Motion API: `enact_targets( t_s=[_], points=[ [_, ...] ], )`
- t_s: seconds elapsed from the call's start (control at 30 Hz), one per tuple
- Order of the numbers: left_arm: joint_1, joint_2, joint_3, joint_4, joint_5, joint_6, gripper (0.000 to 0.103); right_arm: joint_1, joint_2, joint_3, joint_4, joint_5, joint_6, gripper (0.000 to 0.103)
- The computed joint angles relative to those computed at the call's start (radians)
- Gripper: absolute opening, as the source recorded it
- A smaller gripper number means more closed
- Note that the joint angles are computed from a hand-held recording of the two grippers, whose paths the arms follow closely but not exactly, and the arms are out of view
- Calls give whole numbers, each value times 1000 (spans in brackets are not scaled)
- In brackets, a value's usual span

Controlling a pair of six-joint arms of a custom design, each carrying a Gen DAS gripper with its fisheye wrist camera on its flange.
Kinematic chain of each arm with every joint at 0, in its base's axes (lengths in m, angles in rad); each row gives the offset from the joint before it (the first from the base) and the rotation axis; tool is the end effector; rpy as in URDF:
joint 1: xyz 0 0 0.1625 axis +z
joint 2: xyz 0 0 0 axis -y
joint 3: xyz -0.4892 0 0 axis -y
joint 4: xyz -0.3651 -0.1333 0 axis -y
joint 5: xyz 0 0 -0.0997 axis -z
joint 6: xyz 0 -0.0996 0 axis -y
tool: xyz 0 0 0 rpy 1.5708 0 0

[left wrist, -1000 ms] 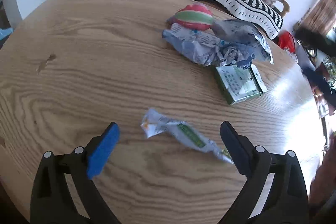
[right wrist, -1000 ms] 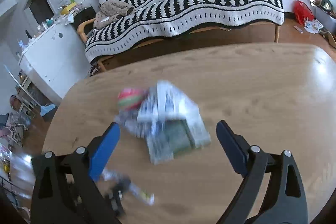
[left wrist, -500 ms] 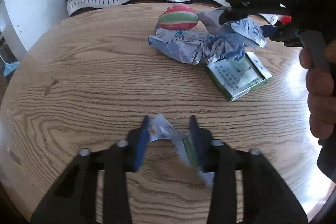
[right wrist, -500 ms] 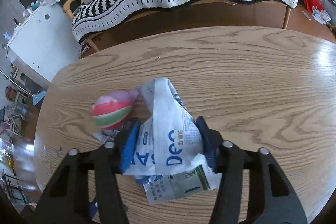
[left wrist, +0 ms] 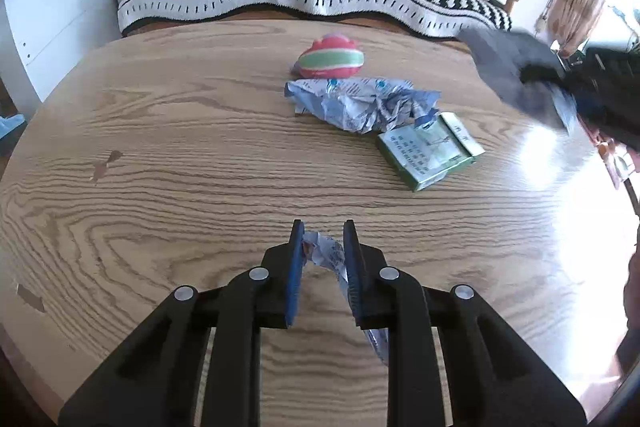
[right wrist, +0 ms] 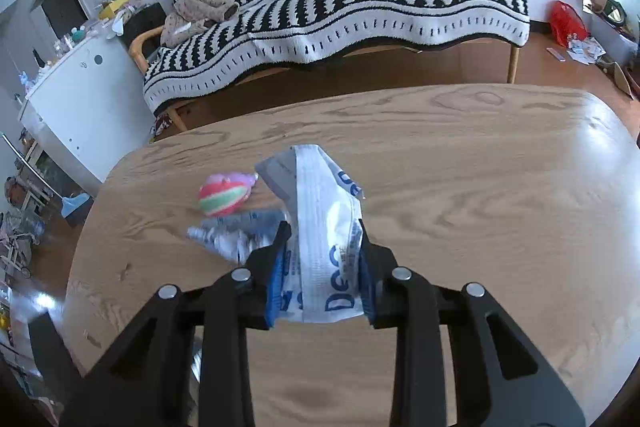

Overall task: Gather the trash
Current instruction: 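Carry both items over the black bin and open both tools to drop them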

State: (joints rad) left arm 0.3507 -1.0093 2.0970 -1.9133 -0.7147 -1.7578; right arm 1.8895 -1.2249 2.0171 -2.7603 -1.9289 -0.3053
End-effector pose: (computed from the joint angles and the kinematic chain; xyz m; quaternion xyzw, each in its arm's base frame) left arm -0.3595 -0.3536 0.1377 -0.0794 0.8571 -0.3582 0.3617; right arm 0.2659 -0.4917 0.3154 0.2627 -0.9289 0.1954 0.1733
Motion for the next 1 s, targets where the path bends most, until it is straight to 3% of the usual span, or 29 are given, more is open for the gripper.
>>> enact_targets(
  t_s=[0.27, 0.43, 0.67, 0.7, 0.73, 0.83, 1.0],
  points=[
    [-123, -34, 43, -26, -41, -21, 19, -38, -304, 230, 48, 61, -44, 30],
    [-237, -33, 71, -16, -100, -68, 19, -117, -534, 375, 140, 130, -68, 29],
    [-408, 16, 150, -127, -242, -160, 19, -238, -821, 490, 321, 193, -174, 29],
    [-428, 32, 162, -159, -271, -167, 8, -271, -867, 500, 366, 206, -193, 29],
    [-445, 48, 171, -185, -297, -173, 8, -294, -897, 505, 396, 215, -208, 29],
    [-481, 86, 187, -242, -341, -197, 7, -387, -1025, 527, 506, 248, -287, 29],
    [-486, 161, 175, -281, -395, -138, 7, -405, -1094, 551, 563, 231, -331, 29]
  ],
)
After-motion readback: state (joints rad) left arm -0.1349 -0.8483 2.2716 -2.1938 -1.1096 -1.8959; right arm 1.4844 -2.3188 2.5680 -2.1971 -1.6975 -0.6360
